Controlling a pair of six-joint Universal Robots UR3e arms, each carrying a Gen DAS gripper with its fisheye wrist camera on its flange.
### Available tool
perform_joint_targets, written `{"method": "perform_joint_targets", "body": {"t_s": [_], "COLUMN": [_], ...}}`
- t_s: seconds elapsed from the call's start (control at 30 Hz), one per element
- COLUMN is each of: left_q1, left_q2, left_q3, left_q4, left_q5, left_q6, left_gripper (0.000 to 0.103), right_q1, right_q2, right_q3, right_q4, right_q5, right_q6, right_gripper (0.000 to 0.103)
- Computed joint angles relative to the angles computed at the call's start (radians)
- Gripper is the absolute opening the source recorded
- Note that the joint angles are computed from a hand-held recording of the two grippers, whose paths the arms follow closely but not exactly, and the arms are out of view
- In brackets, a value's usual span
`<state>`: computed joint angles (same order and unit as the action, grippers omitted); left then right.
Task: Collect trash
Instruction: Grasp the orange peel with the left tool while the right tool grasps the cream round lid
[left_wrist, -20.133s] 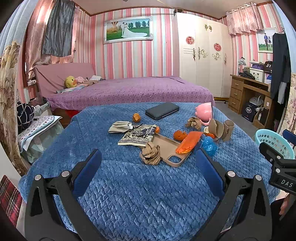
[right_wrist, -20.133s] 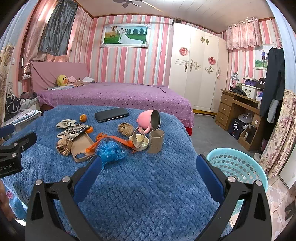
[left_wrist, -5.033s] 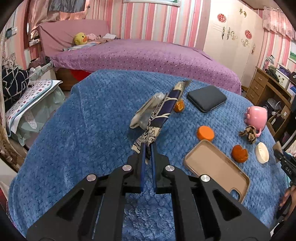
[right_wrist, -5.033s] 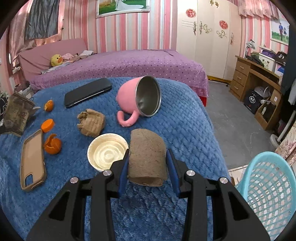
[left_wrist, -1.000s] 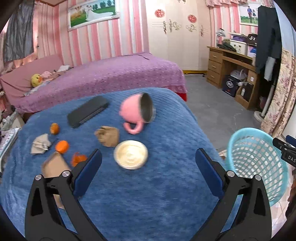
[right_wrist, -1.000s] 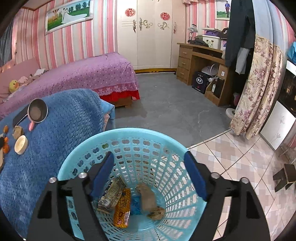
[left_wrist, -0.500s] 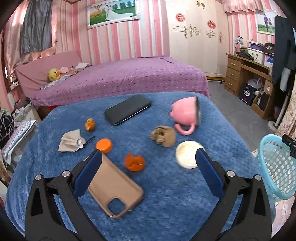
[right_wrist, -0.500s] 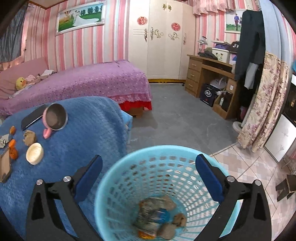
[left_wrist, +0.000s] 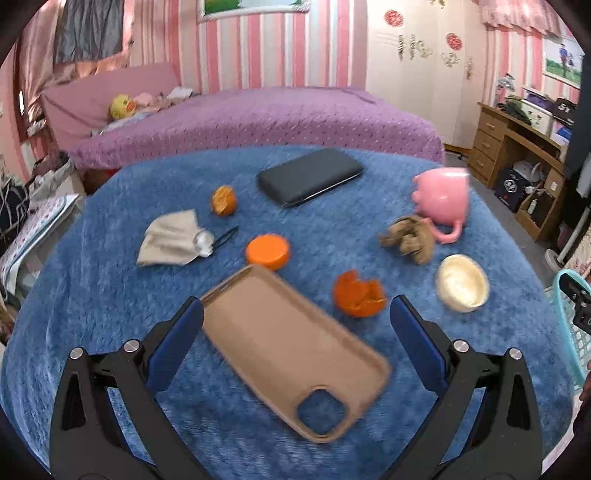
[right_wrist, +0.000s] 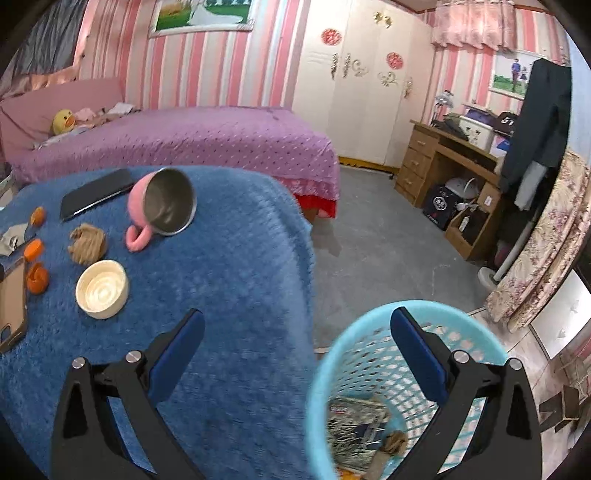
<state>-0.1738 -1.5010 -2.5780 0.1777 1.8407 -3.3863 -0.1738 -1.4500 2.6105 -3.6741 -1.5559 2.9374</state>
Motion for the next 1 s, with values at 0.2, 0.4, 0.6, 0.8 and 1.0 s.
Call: {"method": "perform_joint_targets", "body": {"t_s": [0.2,0.4,0.6,0.8,1.0], "left_q1": [0.151,0.171,0.093,-0.010,-0.055], "left_q2": [0.028,-0.021,-0.113,-0.265,-0.322], "left_q3": [-0.050,-0.033,0.062,0.229,0.259], "left_q4": [-0.035,-0.035,-0.005,-0.072,-0.030], "left_q5": [-0.134,-0.191,-0.209,-0.178,-0.125], "left_q6": [0.039,0.060,0.036,0.034,0.060], "left_gripper": [0.098,0.098,0.097,0.085,0.036], "right_q1": [0.022,0.038,0.054,0.040,0.034], "right_q2": [0.027,0.072,0.110,0.112,0.120], "right_q3": [-0.045,-0.090,-0.117,-0.134,-0.140], "right_q4": [0.061,0.090,0.075,0.113,0.116], "right_q5": [0.017,0.040,0.042,0.055,0.100], "right_q6": [0.069,0.123,0.174,0.165,0.166], "right_gripper": [0.098,0.098,0.098,0.098,0.098]}}
